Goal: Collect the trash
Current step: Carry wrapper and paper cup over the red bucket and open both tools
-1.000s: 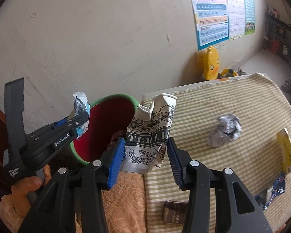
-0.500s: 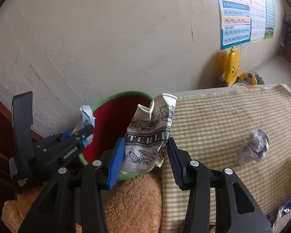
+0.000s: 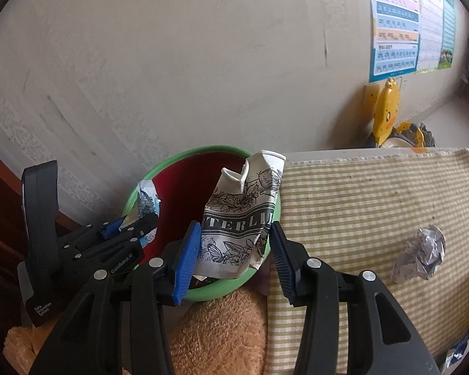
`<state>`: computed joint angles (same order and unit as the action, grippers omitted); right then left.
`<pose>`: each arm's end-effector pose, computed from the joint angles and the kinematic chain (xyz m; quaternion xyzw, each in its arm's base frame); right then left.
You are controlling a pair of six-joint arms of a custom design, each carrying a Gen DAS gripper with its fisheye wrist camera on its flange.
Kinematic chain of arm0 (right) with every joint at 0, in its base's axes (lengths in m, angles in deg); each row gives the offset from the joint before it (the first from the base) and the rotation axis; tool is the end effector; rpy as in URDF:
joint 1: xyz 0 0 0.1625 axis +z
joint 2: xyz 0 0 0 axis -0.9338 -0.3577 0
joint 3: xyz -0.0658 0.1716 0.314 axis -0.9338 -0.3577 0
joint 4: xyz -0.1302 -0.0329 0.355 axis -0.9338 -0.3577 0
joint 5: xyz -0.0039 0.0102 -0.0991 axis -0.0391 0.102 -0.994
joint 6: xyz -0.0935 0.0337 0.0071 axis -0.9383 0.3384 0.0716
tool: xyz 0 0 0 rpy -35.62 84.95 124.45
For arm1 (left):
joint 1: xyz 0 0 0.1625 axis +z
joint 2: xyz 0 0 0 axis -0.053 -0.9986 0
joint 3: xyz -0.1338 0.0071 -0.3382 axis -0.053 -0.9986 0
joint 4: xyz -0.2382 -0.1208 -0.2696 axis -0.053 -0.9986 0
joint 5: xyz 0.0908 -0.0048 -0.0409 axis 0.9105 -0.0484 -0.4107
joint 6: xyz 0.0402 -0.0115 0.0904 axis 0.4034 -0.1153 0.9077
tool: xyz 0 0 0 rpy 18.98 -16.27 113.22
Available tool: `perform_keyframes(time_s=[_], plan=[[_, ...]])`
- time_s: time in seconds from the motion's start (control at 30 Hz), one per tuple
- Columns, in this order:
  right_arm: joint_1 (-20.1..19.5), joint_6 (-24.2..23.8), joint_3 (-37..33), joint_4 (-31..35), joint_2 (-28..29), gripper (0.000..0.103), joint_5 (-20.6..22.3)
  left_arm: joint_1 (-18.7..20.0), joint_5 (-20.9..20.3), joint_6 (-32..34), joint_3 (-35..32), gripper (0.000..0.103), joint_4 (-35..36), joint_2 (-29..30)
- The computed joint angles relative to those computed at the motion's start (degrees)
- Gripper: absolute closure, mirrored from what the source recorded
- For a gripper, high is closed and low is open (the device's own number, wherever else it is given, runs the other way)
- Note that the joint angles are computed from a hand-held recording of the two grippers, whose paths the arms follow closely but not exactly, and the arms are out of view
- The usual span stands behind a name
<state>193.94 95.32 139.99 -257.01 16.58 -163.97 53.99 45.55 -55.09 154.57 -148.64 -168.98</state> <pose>0.3578 -0.3746 0.0277 0.1877 -0.9308 0.2308 0.2125 -0.0452 -0.3900 0.2669 0.0835 0.8976 -0.2761 0.3334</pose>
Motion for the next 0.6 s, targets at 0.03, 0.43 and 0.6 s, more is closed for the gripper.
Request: perform_keyframes(time_s=[0.03,0.43,0.6], plan=[[0.07,-0.59,-0.38,0.05,0.4,0.059,0.05,0.26,-0.12,-0.03,-0.09,0.075,-0.04,0.12],[-0.33,-5.03,-2.77,-2.98,3.41,0.041,1.1,1.73,-0.67,-0.86,-0.51,0.037,-1.03,1.14],[-0.4,-3.4,-0.79,-3.48,1.71,0.041,0.66,1.03,-0.19,-1.46,-0.41,0.035,-0.11,1.26]])
